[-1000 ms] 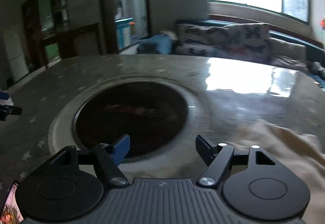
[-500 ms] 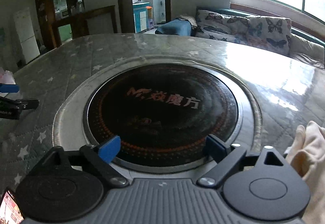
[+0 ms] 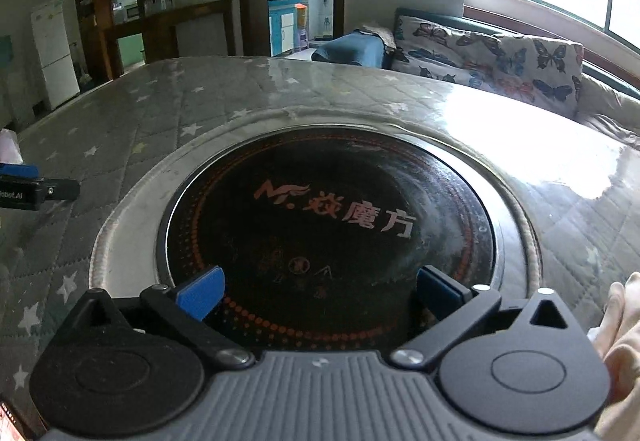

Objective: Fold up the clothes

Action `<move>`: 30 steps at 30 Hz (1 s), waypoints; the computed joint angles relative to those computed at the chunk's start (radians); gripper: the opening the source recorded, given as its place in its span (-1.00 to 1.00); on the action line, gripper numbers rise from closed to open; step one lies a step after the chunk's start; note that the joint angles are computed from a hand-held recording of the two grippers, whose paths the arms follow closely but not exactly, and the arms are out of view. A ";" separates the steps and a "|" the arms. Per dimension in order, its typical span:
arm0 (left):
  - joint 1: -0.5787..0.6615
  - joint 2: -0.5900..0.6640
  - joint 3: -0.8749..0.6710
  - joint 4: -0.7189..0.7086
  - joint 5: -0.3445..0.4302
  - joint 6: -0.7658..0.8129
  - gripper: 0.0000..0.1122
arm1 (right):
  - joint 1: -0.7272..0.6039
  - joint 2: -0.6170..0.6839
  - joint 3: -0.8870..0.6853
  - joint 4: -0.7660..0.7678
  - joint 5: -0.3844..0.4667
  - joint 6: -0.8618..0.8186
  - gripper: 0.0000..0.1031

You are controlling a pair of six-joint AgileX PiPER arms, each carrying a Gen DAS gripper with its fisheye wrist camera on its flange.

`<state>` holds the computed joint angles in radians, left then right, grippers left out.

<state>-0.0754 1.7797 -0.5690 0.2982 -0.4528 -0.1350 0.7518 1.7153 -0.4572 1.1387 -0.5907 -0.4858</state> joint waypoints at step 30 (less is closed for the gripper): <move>0.007 -0.001 -0.006 0.025 0.007 -0.023 0.84 | 0.010 -0.016 0.024 -0.043 0.002 0.028 1.00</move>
